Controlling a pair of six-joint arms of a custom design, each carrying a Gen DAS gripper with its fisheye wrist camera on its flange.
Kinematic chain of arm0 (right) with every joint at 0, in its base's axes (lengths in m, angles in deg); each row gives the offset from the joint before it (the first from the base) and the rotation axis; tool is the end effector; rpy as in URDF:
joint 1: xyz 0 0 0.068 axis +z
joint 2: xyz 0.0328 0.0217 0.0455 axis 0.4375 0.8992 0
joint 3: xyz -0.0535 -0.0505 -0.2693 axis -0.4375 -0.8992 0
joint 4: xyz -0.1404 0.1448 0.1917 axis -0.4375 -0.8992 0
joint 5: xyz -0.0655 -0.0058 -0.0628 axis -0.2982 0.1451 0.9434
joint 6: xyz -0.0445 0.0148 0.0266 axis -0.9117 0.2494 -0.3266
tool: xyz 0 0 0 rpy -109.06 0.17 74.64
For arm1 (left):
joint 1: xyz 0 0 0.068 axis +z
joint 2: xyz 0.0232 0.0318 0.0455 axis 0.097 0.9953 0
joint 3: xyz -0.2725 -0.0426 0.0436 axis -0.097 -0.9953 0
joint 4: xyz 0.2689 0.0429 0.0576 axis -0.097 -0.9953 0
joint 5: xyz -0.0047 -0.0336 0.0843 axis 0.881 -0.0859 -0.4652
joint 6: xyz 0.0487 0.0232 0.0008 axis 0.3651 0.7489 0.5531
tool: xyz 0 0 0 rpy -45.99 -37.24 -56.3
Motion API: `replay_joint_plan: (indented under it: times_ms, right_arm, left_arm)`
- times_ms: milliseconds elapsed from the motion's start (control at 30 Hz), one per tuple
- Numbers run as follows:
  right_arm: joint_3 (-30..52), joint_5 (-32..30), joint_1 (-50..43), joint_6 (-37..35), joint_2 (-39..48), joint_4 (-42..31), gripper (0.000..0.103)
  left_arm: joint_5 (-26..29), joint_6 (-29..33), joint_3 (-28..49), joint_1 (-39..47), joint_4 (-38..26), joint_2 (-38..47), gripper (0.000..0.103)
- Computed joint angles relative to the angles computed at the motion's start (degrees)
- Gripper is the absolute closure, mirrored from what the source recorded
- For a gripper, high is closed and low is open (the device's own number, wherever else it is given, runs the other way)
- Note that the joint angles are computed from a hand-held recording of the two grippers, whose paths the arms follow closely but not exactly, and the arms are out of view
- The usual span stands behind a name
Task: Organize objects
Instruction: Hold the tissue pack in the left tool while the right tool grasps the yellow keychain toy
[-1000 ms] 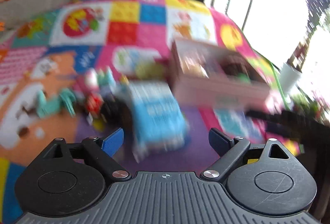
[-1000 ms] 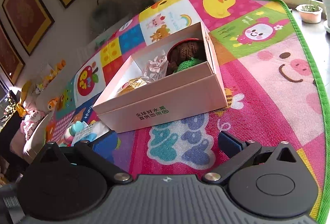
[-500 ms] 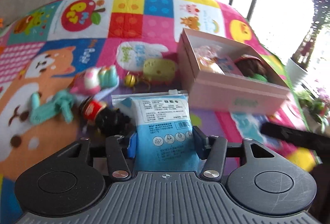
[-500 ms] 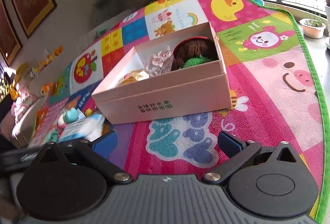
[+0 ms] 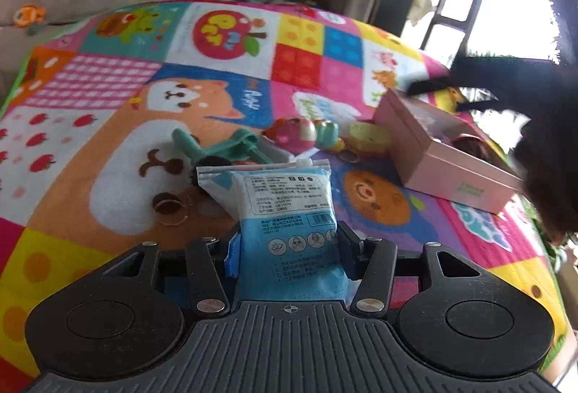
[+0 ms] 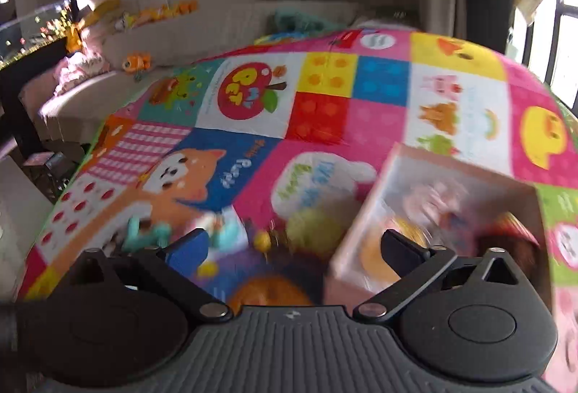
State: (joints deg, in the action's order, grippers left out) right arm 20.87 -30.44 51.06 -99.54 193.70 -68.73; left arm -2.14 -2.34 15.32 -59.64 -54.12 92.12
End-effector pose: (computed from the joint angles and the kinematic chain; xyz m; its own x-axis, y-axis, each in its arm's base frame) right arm 0.3575 0.1813 0.1304 -0.4521 -0.4426 -0.7744 -0.7511 0.6572 0.0630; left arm 0.1200 -0.1916 0.0468 -0.4629 -0.4064 -0.7878 -0.3357 0.9029 -0.2685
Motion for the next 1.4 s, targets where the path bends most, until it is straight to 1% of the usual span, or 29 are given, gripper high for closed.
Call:
replay_joint_plan:
  times_ms: [33, 67, 100, 133, 167, 200, 267, 300, 367, 400, 467, 533, 600, 667, 733, 767, 833, 900, 933, 967, 1000, 1067, 1100, 1233, 1400]
  right_arm:
    - [5.91, 2.64, 1.89, 0.62, 3.37, -4.3, 0.016]
    - [12.3, 5.28, 3.65, 1.4, 7.24, -8.9, 0.024]
    - [17.98, 8.16, 5.21, 2.01, 11.13, -12.36, 0.03]
    - [23.27, 11.83, 6.66, 2.73, 14.9, -15.05, 0.032]
    - [28.14, 15.46, 7.79, 3.58, 18.61, -17.51, 0.038]
    - [32.84, 18.25, 8.77, 4.45, 21.97, -20.46, 0.048]
    - [38.46, 21.81, 9.82, 4.36, 26.59, -24.36, 0.059]
    - [39.41, 22.71, 10.12, 3.82, 27.73, -24.97, 0.06]
    - [36.96, 23.34, 10.66, 1.99, 26.96, -23.39, 0.061]
    - [35.2, 22.59, 10.67, 1.75, 25.81, -23.29, 0.062]
    - [29.84, 19.99, 10.53, 0.84, 22.14, -22.29, 0.064]
    - [23.97, 14.85, 9.56, -1.32, 17.82, -22.71, 0.066]
    - [15.39, 10.89, 8.18, -5.67, 12.42, -20.76, 0.066]
    - [6.38, 9.16, 7.09, -9.56, 7.08, -17.25, 0.066]
    - [-3.08, 8.04, 5.71, -13.85, 1.84, -11.34, 0.065]
    - [-7.34, 7.79, 4.87, -15.88, -0.34, -8.24, 0.062]
    - [-14.82, 8.04, 2.9, -19.81, -4.01, -2.02, 0.055]
    - [-21.55, 9.28, 0.56, -22.27, -6.68, 5.71, 0.038]
    - [-24.41, 10.02, -0.74, -23.23, -7.47, 9.38, 0.034]
    - [-26.56, 10.7, -2.07, -23.97, -7.9, 12.5, 0.028]
    - [-28.44, 11.13, -3.39, -24.58, -8.18, 15.35, 0.023]
    - [-30.96, 11.07, -6.32, -25.27, -8.87, 18.9, 0.02]
    - [-31.43, 10.66, -7.79, -25.06, -9.1, 19.2, 0.02]
    - [-30.48, 5.29, -13.89, -22.44, -9.3, 14.46, 0.02]
    - [-25.58, -2.92, -18.81, -16.11, -6.61, 6.97, 0.02]
  left_arm:
    - [-0.43, 0.65, -0.82, -0.68, 1.71, 0.19, 0.047]
    - [-0.57, 1.69, -1.78, -1.17, 3.93, 0.31, 0.047]
    - [-0.32, 3.15, -3.13, -1.6, 6.68, 0.02, 0.047]
    - [0.19, 4.78, -4.42, -2.04, 9.37, -0.36, 0.047]
    - [0.57, 5.66, -5.61, -2.77, 11.26, -0.8, 0.047]
    - [0.86, 6.25, -6.56, -3.52, 12.42, -1.31, 0.047]
    - [0.51, 5.06, -7.23, -5.27, 11.32, -2.07, 0.047]
    - [0.11, 3.28, -7.29, -5.84, 9.43, -2.61, 0.047]
    - [-0.92, -0.6, -7.09, -6.26, 5.1, -3.59, 0.047]
    - [-1.51, -2.93, -6.87, -6.25, 2.45, -4.06, 0.047]
    - [-2.41, -6.83, -7.16, -5.77, -0.52, -4.68, 0.047]
    - [-2.36, -8.57, -8.11, -4.71, 0.06, -5.08, 0.047]
    - [-2.31, -8.5, -8.75, -3.72, 2.0, -5.02, 0.047]
    - [-1.84, -6.18, -8.58, -2.48, 4.17, -4.56, 0.047]
    - [-0.59, -1.84, -8.48, -0.97, 8.87, -3.63, 0.047]
    - [0.33, 1.11, -8.21, -0.07, 11.9, -2.9, 0.047]
    - [2.33, 6.63, -7.14, 1.23, 17.43, -0.93, 0.047]
    - [4.55, 11.61, -5.07, 2.57, 22.47, 2.22, 0.047]
    - [5.25, 13.29, -3.33, 3.01, 23.52, 3.87, 0.047]
    - [5.66, 14.81, -1.42, 3.55, 23.77, 5.36, 0.047]
    - [5.86, 15.73, 0.56, 4.05, 23.21, 6.62, 0.047]
    - [6.23, 16.63, 3.88, 5.08, 22.44, 8.93, 0.047]
    - [6.48, 17.06, 5.14, 5.63, 22.24, 9.92, 0.047]
    - [5.29, 16.61, 8.92, 5.93, 19.09, 12.33, 0.046]
    - [4.4, 16.64, 9.35, 5.59, 18.7, 12.96, 0.046]
